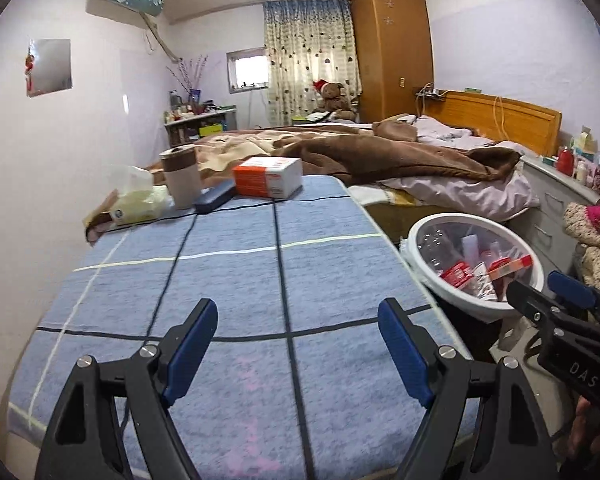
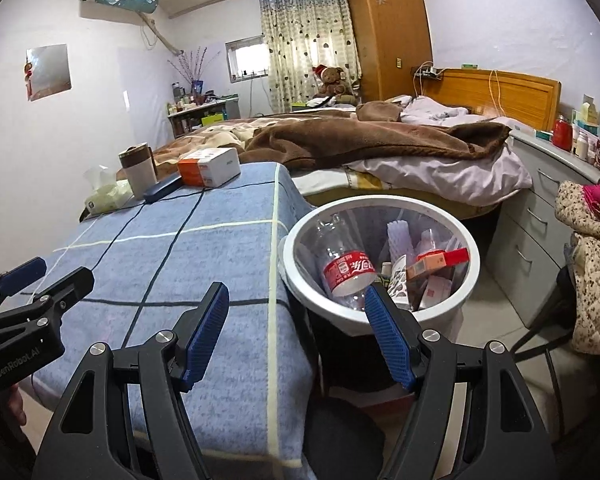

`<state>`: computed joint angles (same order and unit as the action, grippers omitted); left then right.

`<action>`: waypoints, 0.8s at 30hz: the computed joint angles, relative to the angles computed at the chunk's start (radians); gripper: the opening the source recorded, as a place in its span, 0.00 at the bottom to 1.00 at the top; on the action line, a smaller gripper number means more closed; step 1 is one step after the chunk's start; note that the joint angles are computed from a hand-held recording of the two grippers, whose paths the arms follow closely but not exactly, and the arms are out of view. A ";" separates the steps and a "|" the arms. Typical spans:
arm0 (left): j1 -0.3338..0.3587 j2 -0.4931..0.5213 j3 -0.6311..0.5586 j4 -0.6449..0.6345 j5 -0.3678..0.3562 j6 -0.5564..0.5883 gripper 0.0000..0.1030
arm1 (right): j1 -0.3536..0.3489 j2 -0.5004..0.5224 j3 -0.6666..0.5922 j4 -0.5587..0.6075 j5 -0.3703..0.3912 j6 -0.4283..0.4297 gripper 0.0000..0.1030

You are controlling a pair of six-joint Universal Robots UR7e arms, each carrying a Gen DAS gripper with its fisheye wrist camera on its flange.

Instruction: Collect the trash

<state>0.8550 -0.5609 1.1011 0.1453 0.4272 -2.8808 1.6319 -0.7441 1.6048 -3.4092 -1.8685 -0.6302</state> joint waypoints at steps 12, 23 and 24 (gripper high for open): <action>-0.010 -0.036 0.065 -0.063 -0.013 0.011 0.81 | 0.014 -0.003 0.028 -0.038 0.014 -0.011 0.70; -0.014 -0.044 0.073 -0.044 -0.012 -0.016 0.81 | 0.016 -0.004 0.033 -0.041 0.012 -0.011 0.70; -0.013 -0.042 0.068 -0.040 -0.011 -0.018 0.81 | 0.015 -0.005 0.034 -0.041 0.015 -0.011 0.70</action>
<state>0.8420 -0.6030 1.1694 0.1051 0.4165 -2.8984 1.6468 -0.7489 1.6390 -3.4506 -1.8537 -0.6411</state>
